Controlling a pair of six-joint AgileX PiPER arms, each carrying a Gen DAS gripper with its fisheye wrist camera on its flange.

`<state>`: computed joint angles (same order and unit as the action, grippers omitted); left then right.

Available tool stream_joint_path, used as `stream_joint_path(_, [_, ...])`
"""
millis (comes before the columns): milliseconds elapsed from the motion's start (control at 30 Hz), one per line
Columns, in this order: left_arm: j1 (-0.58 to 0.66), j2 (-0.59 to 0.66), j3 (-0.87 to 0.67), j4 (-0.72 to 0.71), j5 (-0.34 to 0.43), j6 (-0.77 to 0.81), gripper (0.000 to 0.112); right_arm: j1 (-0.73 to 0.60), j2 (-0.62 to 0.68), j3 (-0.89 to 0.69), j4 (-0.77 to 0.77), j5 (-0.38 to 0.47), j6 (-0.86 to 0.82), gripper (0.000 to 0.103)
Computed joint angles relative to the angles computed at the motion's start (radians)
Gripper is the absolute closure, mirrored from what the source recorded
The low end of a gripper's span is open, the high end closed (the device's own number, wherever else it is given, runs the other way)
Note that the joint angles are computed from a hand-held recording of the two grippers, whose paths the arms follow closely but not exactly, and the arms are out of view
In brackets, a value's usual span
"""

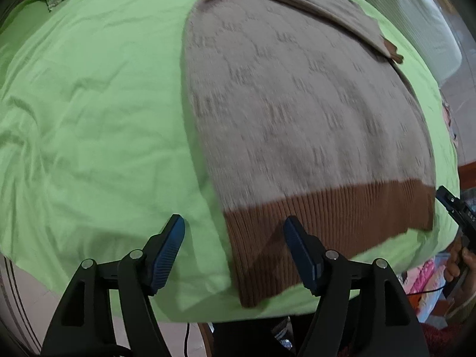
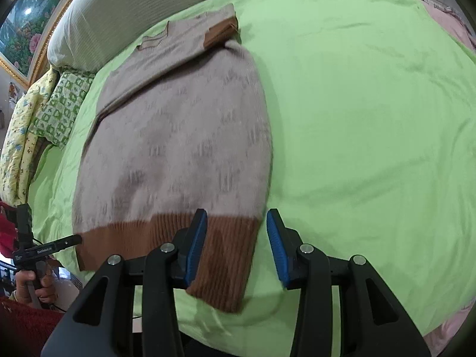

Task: Fold small clothes
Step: 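Move both grippers to the brown ribbed hem and grasp it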

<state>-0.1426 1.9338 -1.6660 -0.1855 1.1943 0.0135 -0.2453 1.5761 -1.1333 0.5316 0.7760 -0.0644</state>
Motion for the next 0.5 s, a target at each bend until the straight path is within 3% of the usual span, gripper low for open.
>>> stream_joint_path(233, [0.012,-0.062,0.107,-0.058,-0.015,0.046,0.037,0.009,-0.023,0.054,0.037,0.005,-0.028,0.060])
stream_joint_path(500, [0.027,-0.006,0.042,-0.116,0.008,-0.002,0.039,0.046,0.007,0.063,0.106,-0.006,-0.051,0.060])
